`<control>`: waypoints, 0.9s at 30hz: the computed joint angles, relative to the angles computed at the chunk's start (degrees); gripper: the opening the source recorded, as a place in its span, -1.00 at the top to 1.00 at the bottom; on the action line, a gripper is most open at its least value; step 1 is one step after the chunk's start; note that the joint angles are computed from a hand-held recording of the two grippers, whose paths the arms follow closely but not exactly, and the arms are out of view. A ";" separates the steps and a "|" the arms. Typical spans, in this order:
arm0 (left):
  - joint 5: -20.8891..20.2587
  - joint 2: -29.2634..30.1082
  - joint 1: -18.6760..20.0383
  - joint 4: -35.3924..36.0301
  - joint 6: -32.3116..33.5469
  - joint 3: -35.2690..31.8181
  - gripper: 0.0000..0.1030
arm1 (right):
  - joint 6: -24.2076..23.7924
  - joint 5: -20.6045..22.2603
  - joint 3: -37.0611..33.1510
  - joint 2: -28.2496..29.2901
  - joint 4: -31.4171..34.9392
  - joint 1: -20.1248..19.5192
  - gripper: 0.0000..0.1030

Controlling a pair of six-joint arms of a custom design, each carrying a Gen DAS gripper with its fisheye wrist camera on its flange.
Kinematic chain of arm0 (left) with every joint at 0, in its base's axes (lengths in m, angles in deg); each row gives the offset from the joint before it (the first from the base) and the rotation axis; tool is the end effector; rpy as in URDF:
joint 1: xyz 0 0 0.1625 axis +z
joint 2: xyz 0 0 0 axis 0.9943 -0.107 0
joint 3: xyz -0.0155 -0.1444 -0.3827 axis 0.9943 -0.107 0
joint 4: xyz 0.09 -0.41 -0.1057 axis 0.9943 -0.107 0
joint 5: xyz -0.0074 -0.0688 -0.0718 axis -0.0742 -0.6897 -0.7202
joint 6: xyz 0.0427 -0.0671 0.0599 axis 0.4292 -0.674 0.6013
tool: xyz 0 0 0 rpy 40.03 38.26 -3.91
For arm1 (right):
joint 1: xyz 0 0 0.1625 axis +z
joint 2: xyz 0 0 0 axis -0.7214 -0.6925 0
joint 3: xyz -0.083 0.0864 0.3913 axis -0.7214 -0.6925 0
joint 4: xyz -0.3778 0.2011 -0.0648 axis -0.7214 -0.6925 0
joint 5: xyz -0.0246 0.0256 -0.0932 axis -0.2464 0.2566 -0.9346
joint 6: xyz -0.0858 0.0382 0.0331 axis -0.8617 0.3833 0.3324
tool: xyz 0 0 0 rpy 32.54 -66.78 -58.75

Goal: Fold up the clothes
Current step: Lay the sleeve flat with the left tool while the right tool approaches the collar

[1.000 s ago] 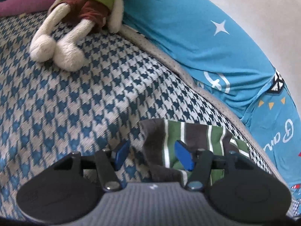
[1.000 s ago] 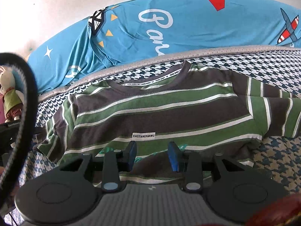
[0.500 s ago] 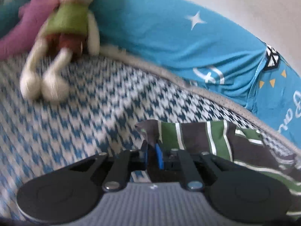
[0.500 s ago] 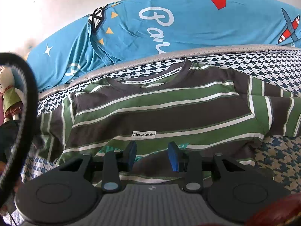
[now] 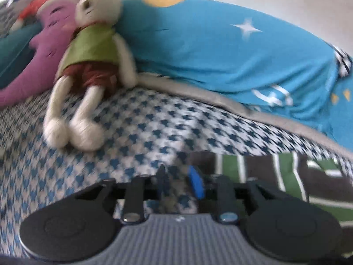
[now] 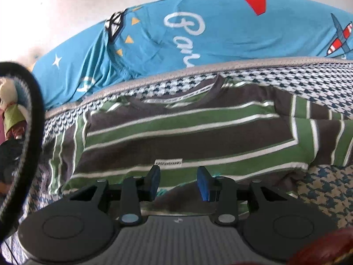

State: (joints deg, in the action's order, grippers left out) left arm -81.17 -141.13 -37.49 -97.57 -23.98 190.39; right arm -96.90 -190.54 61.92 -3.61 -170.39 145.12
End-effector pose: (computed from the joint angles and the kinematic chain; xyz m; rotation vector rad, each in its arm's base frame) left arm -0.1176 -0.4513 0.1492 -0.1290 2.1028 -1.0746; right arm 0.1403 -0.3670 0.1861 0.1811 -2.4327 0.9337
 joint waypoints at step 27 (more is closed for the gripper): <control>-11.21 6.39 -8.44 -12.03 6.67 2.75 -0.50 | -0.91 9.90 0.24 -4.60 -4.50 -11.71 0.28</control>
